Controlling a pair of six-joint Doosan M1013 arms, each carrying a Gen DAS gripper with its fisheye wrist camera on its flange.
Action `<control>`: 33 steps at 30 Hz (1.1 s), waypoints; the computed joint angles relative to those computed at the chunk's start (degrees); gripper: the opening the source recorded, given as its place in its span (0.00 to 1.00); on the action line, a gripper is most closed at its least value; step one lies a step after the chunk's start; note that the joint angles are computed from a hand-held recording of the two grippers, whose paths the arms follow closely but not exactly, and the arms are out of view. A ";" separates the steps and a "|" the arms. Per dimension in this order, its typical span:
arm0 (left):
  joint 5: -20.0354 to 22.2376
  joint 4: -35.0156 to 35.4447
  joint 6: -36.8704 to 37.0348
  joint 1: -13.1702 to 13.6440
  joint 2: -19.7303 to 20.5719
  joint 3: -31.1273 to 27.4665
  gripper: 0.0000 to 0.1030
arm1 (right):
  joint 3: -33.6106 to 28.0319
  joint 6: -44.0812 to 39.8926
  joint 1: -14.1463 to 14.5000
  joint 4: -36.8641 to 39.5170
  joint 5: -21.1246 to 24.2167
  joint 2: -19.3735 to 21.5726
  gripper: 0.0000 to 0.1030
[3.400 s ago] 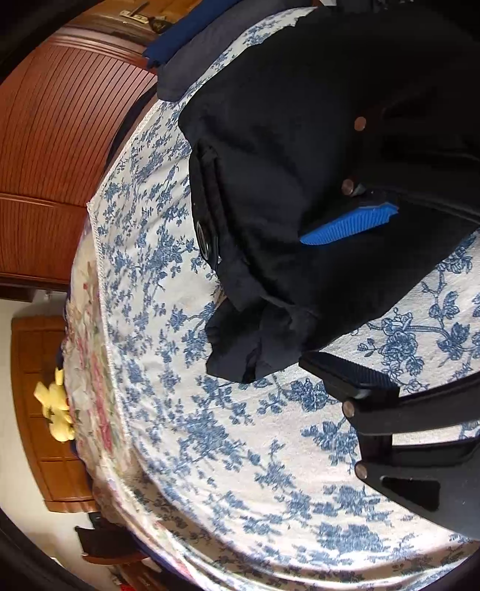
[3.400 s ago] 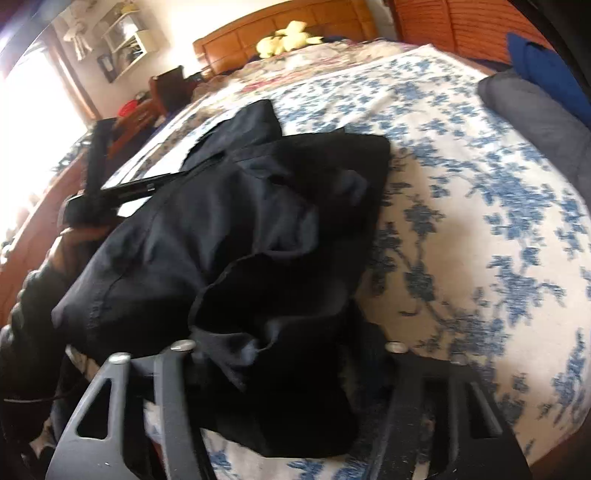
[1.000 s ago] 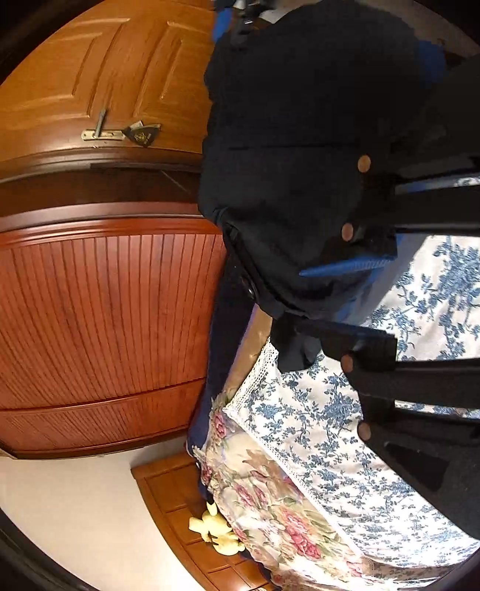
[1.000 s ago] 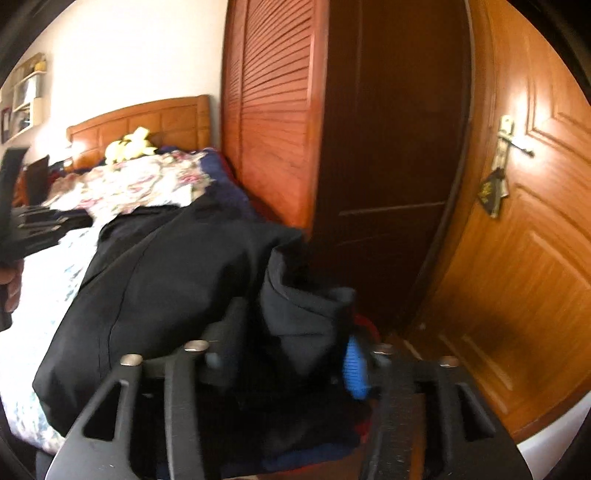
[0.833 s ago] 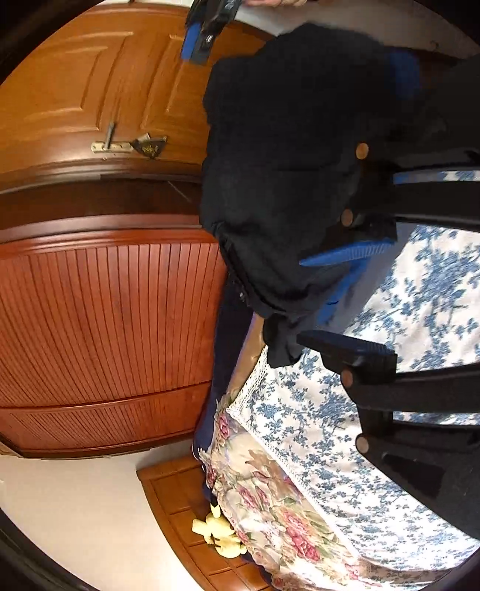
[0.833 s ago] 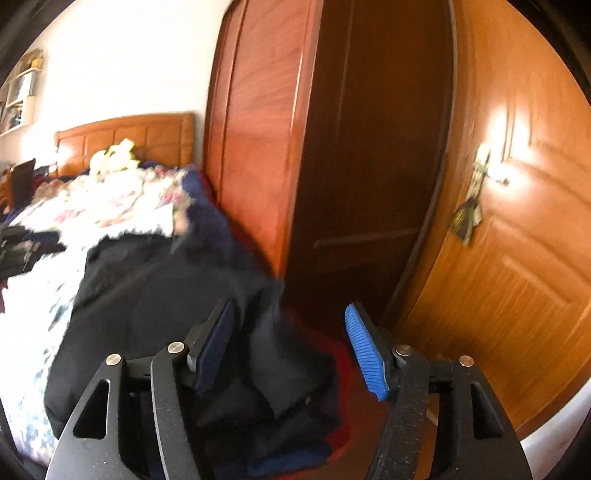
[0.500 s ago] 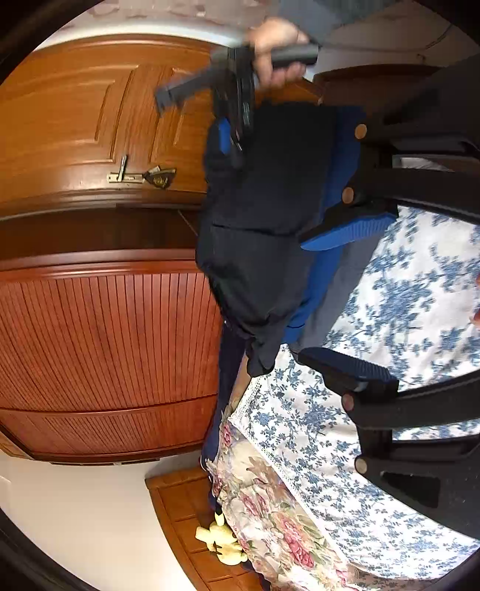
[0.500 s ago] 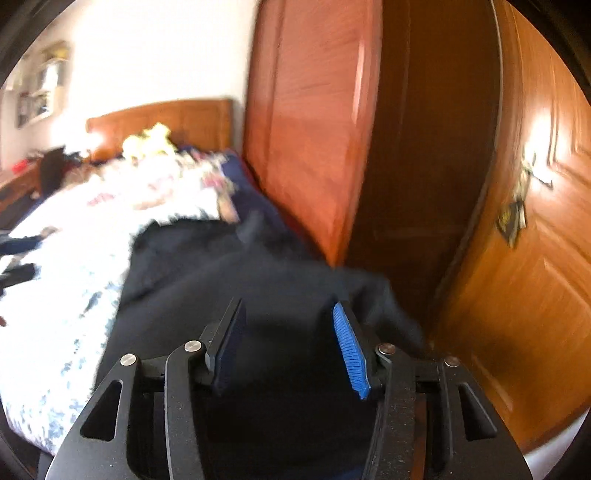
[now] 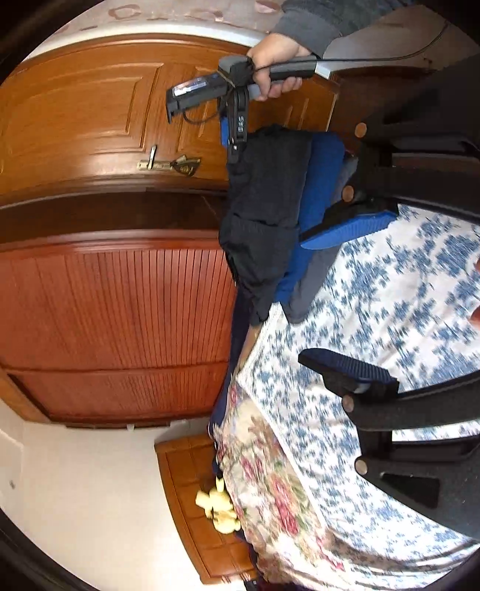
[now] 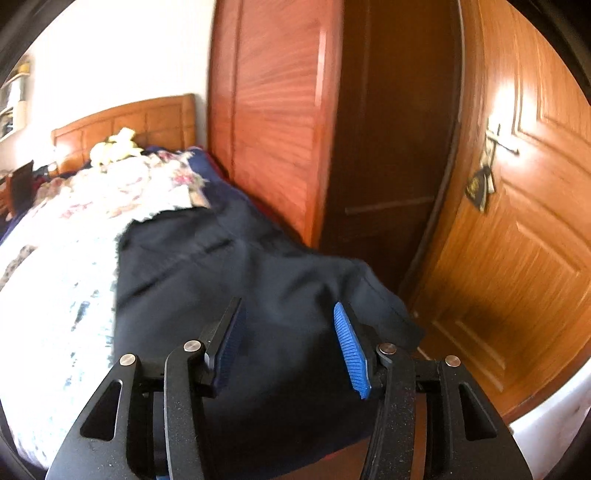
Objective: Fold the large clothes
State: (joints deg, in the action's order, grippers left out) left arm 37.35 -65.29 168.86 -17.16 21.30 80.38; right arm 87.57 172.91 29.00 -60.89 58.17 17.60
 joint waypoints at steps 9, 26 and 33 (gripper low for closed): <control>-2.76 -3.48 1.98 4.95 -3.07 4.77 0.54 | -6.11 -1.58 6.55 -1.69 -6.97 4.33 0.73; -16.27 5.35 -10.89 11.82 -5.49 14.59 0.54 | -18.53 -2.88 13.76 0.57 -18.41 16.70 0.77; -19.41 4.19 -11.65 14.30 -5.76 17.20 0.54 | -22.41 -6.41 15.10 4.24 -20.15 20.35 0.77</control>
State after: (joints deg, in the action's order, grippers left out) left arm 17.95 -61.10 157.21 -2.86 15.53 97.58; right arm 65.16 166.50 44.10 -56.66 38.02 37.95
